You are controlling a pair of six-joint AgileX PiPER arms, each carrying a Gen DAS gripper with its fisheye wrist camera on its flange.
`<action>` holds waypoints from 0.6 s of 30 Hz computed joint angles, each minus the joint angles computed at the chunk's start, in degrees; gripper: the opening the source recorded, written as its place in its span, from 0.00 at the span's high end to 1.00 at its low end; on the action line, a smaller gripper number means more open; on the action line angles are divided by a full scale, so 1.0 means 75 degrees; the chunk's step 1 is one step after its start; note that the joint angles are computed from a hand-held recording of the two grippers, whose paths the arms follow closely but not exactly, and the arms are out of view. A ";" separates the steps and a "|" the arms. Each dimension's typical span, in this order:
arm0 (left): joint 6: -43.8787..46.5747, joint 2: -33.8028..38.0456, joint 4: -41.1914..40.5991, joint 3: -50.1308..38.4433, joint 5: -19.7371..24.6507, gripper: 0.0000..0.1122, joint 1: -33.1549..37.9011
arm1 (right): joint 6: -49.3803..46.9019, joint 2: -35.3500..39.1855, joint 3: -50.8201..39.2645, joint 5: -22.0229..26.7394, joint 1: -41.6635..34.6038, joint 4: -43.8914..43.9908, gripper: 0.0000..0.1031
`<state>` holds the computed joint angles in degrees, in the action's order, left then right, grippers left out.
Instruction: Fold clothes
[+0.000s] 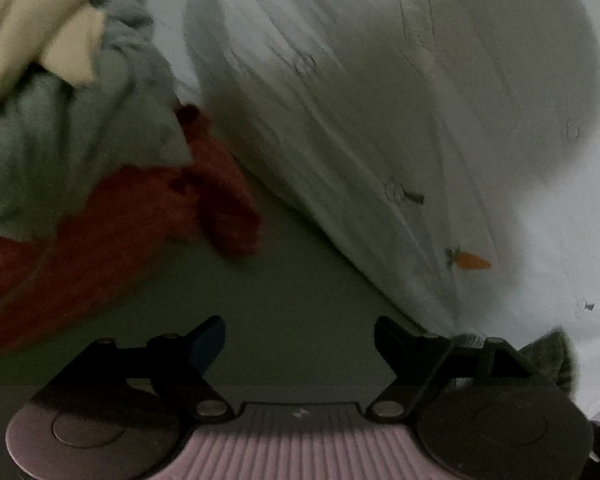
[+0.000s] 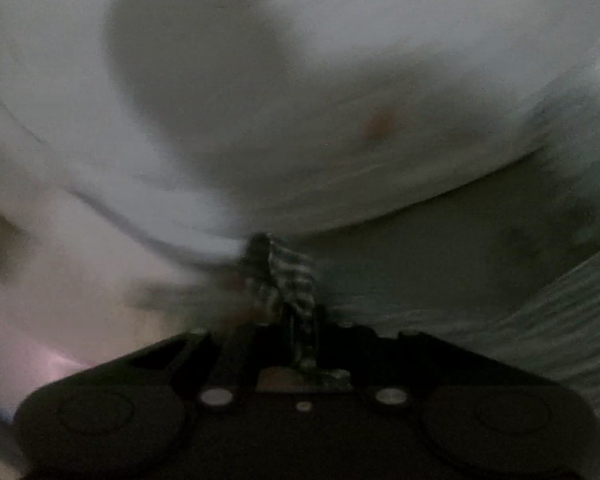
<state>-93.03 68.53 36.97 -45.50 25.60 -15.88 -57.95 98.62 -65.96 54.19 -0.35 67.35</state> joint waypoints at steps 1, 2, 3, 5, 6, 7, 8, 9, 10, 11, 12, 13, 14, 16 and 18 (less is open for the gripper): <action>0.0104 0.0221 -0.0152 -0.0137 -0.0030 0.26 -0.0079 | 0.0036 0.0127 -0.0074 0.0058 -0.0286 -0.0023 0.91; 0.0144 0.0426 -0.0234 -0.0272 -0.0025 0.26 -0.0243 | 0.0095 0.0267 -0.0174 0.0112 -0.0563 -0.0062 0.91; 0.0209 0.0648 -0.0312 -0.0444 -0.0009 0.26 -0.0425 | 0.0095 0.0428 -0.0253 0.0185 -0.0848 0.0003 0.91; 0.0426 0.1160 -0.0443 -0.0929 0.0065 0.26 -0.0856 | 0.0299 0.0871 -0.0370 0.0905 -0.1622 0.0745 0.91; 0.0606 0.1422 -0.0565 -0.1193 0.0102 0.26 -0.1043 | 0.0348 0.0933 -0.0383 0.0964 -0.1905 0.0835 0.91; 0.0828 0.1707 -0.0708 -0.1492 0.0133 0.26 -0.1222 | 0.0405 0.1006 -0.0413 0.0997 -0.2170 0.0916 0.91; 0.1106 0.2038 -0.0867 -0.1853 0.0154 0.26 -0.1400 | 0.0389 0.1079 -0.0440 0.0814 -0.2315 0.0962 0.91; 0.1401 0.2354 -0.1038 -0.2207 0.0181 0.26 -0.1545 | 0.0408 0.1183 -0.0489 0.0838 -0.2549 0.0921 0.91; 0.1650 0.2649 -0.1160 -0.2538 0.0222 0.26 -0.1667 | 0.0438 0.1296 -0.0556 0.0858 -0.2778 0.0875 0.91; 0.1918 0.2972 -0.1282 -0.2917 0.0301 0.26 -0.1812 | 0.0477 0.1417 -0.0638 0.0874 -0.3001 0.0827 0.90; 0.2230 0.3313 -0.1432 -0.3337 0.0405 0.26 -0.1956 | 0.0510 0.1532 -0.0727 0.0863 -0.3212 0.0755 0.90; 0.2551 0.3668 -0.1585 -0.3796 0.0540 0.26 -0.2109 | 0.0386 0.1495 -0.0720 0.0602 -0.3356 0.0483 0.89; 0.2797 0.3965 -0.1699 -0.4178 0.0654 0.26 -0.2244 | 0.0257 0.1471 -0.0716 0.0323 -0.3481 0.0220 0.89; 0.3249 0.4512 -0.1911 -0.4863 0.0888 0.26 -0.2494 | 0.0165 0.1568 -0.0785 -0.0393 -0.3404 -0.0483 0.88; 0.3701 0.5153 -0.2103 -0.5725 0.1294 0.25 -0.2734 | 0.0257 0.1582 -0.0768 -0.0820 -0.3372 -0.1261 0.86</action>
<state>-65.28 107.18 21.19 -88.44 35.31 -36.39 -56.03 110.49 -71.72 48.03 -25.64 57.89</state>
